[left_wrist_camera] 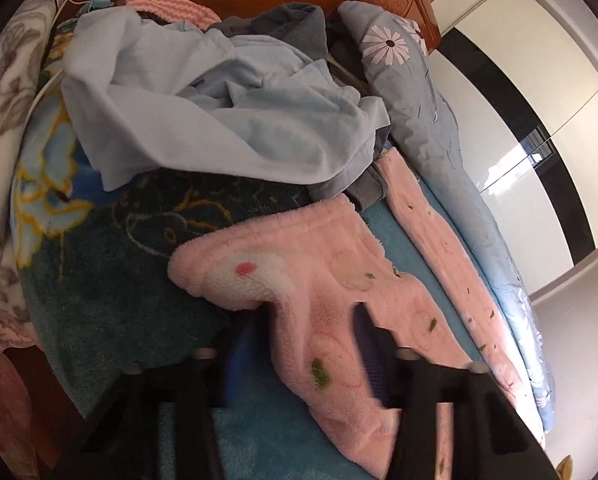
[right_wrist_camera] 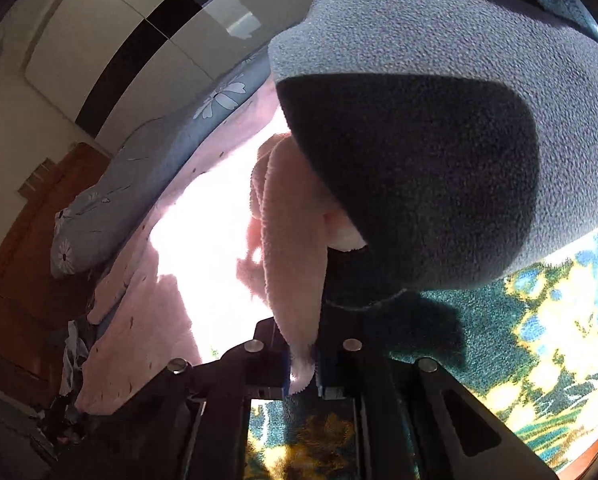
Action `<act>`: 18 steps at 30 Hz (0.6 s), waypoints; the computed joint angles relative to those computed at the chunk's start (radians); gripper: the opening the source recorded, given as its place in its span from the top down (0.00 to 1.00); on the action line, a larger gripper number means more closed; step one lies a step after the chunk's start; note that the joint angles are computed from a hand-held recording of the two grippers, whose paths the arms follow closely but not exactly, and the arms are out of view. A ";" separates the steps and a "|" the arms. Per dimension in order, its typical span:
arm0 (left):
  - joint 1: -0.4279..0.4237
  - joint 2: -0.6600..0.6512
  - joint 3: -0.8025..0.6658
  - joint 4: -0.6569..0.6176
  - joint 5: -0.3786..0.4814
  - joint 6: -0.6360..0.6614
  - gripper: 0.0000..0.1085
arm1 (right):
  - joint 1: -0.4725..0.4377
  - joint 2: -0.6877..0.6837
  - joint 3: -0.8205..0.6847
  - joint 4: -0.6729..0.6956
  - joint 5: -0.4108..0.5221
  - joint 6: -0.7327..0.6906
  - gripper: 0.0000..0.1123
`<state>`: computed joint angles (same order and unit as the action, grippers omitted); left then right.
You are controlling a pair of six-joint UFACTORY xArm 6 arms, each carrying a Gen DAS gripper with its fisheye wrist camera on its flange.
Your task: Fold clothes
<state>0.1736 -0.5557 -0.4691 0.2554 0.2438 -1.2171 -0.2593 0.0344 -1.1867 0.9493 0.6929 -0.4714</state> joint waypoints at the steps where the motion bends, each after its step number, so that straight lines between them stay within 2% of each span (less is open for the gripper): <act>1: 0.001 0.000 0.000 -0.036 0.001 0.017 0.94 | -0.002 -0.004 0.000 0.029 0.005 -0.017 0.95; 5: 0.011 -0.090 0.023 0.058 -0.009 -0.061 0.94 | -0.011 -0.059 0.000 0.108 0.008 -0.098 0.96; 9: 0.003 -0.134 -0.008 0.052 -0.001 -0.004 0.94 | -0.020 -0.102 -0.012 0.180 0.014 -0.168 0.96; 14: 0.006 -0.065 -0.133 -0.030 0.037 0.102 0.94 | -0.002 -0.061 -0.118 0.190 0.001 -0.164 0.96; 18: 0.018 0.059 -0.299 -0.090 0.122 0.186 0.94 | 0.018 0.035 -0.268 0.136 -0.026 -0.098 0.96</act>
